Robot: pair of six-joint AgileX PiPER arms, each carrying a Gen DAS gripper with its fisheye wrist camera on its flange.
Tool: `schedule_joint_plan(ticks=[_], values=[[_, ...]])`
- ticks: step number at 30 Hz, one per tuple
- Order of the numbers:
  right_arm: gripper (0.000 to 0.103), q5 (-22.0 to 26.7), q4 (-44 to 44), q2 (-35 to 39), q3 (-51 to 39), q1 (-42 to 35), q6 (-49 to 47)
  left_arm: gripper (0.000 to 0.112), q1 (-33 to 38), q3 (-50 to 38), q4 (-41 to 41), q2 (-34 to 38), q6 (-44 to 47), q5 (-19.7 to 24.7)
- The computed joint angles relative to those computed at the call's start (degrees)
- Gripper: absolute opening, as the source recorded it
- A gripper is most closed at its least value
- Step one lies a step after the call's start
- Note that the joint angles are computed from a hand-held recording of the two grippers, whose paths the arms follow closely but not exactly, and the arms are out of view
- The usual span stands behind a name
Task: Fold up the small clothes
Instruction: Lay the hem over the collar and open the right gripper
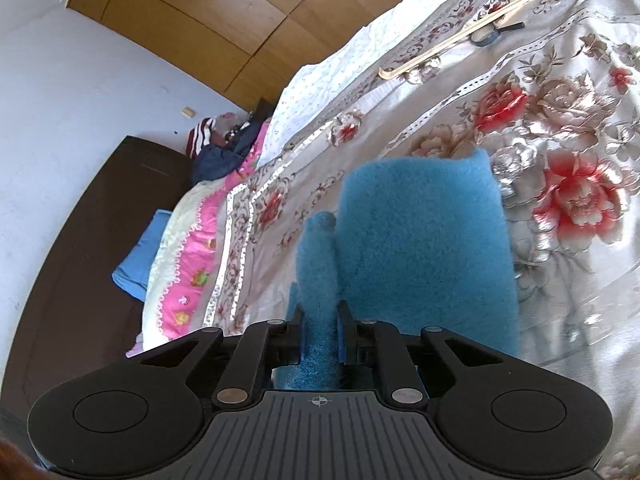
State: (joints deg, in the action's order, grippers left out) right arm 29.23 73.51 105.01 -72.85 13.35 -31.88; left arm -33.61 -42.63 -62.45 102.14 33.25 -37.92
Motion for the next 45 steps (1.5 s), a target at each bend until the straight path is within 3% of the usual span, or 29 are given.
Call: schedule_joint_plan(ticks=[2,3,5,7,11,13,17,21,24,27,29,31,33,35,36,38,40,42,45], values=[[0.012,0.7,3.4,0.8,-0.4,0.8,-1.8,0.071,3.5,0.6,5.3,0.2,-7.2,5.6],[0.012,-0.5,2.1,1.2,-1.2,2.1,-0.7,0.071,5.7,0.6,10.6,0.4,-12.9,9.1],[0.013,-3.5,-5.3,2.2,-3.7,5.0,5.4,0.072,8.1,0.6,16.8,0.7,-19.6,11.9],[0.013,-1.9,-8.7,4.1,-6.6,6.3,8.2,0.072,8.5,0.8,18.5,0.7,-21.9,12.8],[0.016,-3.2,-30.0,7.1,-12.9,11.1,24.5,0.074,8.9,1.1,20.7,0.5,-24.3,12.9],[0.017,-5.1,-36.3,7.5,-13.3,12.3,29.2,0.074,9.6,1.7,23.1,0.1,-26.7,13.0],[0.017,-4.3,-34.2,8.3,-13.6,12.3,27.7,0.074,10.2,1.9,24.2,-0.3,-28.0,13.1],[0.017,-3.5,-41.0,11.1,-17.0,15.2,32.1,0.074,11.2,3.5,28.4,-1.5,-33.3,12.2],[0.029,-1.3,-46.6,13.4,-20.6,17.4,33.9,0.074,13.1,6.8,34.4,-3.7,-42.1,10.2],[0.032,0.1,-36.9,13.7,-20.6,16.8,25.1,0.074,14.1,11.4,36.1,-6.7,-48.2,6.4],[0.032,0.2,-25.6,11.5,-17.7,15.1,15.2,0.074,13.7,15.3,36.2,-9.9,-50.8,2.5],[0.032,-0.1,-20.5,8.2,-15.0,13.6,10.5,0.074,11.3,18.7,32.4,-13.9,-48.3,-1.6],[0.039,-3.5,-24.5,4.5,-12.7,12.8,11.4,0.074,9.4,20.1,31.5,-17.9,-45.9,-2.7],[0.045,-5.9,-35.7,3.6,-12.6,12.3,18.6,0.075,8.9,19.7,35.7,-21.1,-46.1,-1.4],[0.045,-5.0,-41.5,4.1,-13.7,11.6,22.9,0.077,9.3,18.3,39.6,-22.2,-46.8,1.1],[0.05,1.9,-52.8,7.6,-20.3,11.0,32.7,0.077,9.0,15.1,45.5,-22.0,-47.9,4.2],[0.05,6.5,-59.1,11.4,-25.8,11.1,39.0,0.077,7.5,11.6,48.5,-19.6,-46.6,7.1],[0.052,11.4,-66.2,15.9,-32.4,12.5,42.6,0.077,5.5,8.2,45.7,-16.9,-40.7,11.9],[0.057,18.3,-72.6,21.9,-41.5,14.8,45.0,0.078,2.1,5.3,35.5,-11.3,-30.9,15.8]])
